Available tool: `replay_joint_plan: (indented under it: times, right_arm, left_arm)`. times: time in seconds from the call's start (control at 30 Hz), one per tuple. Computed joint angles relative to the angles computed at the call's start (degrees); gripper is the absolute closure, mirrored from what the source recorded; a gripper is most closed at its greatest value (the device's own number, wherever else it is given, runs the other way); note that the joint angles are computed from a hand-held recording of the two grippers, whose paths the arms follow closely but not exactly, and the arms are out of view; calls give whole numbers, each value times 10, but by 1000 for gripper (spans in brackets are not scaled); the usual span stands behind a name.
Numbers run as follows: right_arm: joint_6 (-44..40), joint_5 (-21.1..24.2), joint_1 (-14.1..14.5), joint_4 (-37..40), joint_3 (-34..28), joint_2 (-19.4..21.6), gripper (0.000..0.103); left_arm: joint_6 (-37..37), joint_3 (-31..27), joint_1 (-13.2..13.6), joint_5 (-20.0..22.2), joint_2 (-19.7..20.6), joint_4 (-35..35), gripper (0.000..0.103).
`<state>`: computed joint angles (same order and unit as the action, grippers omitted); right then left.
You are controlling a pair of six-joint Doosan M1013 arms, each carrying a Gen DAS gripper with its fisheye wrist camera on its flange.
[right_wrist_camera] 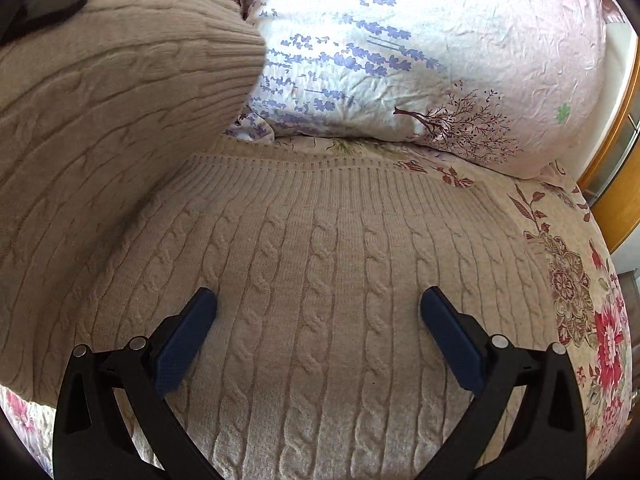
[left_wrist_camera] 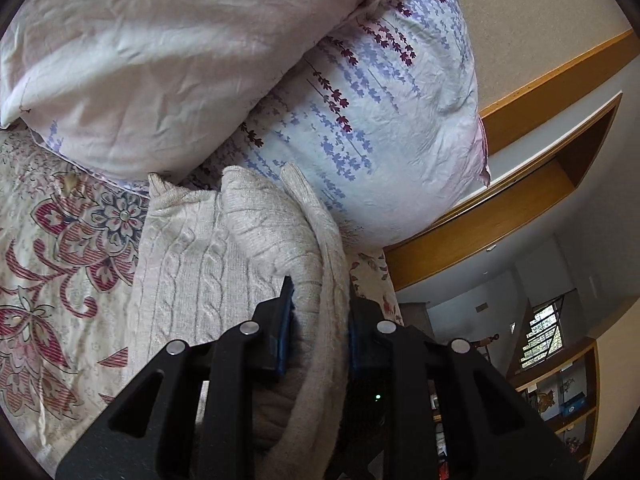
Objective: Fold small clothes
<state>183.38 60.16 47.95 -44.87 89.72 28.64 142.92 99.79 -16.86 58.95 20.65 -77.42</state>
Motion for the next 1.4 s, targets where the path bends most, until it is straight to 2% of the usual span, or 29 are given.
replay_joint_plan:
  times: [0.17,0.33,0.43,0.57,0.67,0.77,0.8,0.83,0.9,0.97,1.03,1.1,1.17,1.23,1.37,1.4]
  right_arm:
    - [-17,-7,-5,6,11,-10,1]
    - [4,77,2,-13,17,-14,1]
    - [3,92,7,-12,28,-21,1]
    - [8,184,33,-41,26,-13,1]
    - [-1,274,47,-47,20,0,1]
    - [21,299,49,-30,40,-12,1]
    - [33,291,48,-23,52,-23,1]
    - [47,280,50,-19,62,-33,1]
    - [84,256,53,-21,85,-56,1]
    - [126,242,63,-32,107,-74,1]
    - [160,228,69,-49,125,-90,1]
    - [196,196,77,-66,145,-109,1]
    - [240,143,80,-94,169,-132,1]
    - [303,68,77,-133,199,-158,1]
    - [459,-98,53,-222,256,-199,2]
    - [504,-143,44,-253,268,-205,12]
  left_arm:
    - [15,2,-14,29,6,-47,82]
    - [4,-2,-35,38,23,-45,82]
    - [-7,-4,-50,35,31,-22,82]
    - [-4,-1,-66,32,34,-7,81]
    - [-2,4,-85,-2,30,19,80]
    - [-18,3,-104,-40,28,60,78]
    - [-21,4,-111,-55,25,77,77]
    - [-24,2,-118,-69,23,90,71]
    - [-11,6,-119,-64,20,78,56]
    - [9,11,-110,-30,19,45,30]
    - [23,18,-99,-7,13,17,22]
    - [30,26,-87,6,4,12,19]
    - [48,37,-74,-9,-12,18,16]
    - [57,57,-70,-87,-39,42,6]
    - [153,114,-65,-262,-88,29,2]
    - [184,127,-66,-303,-96,12,2]
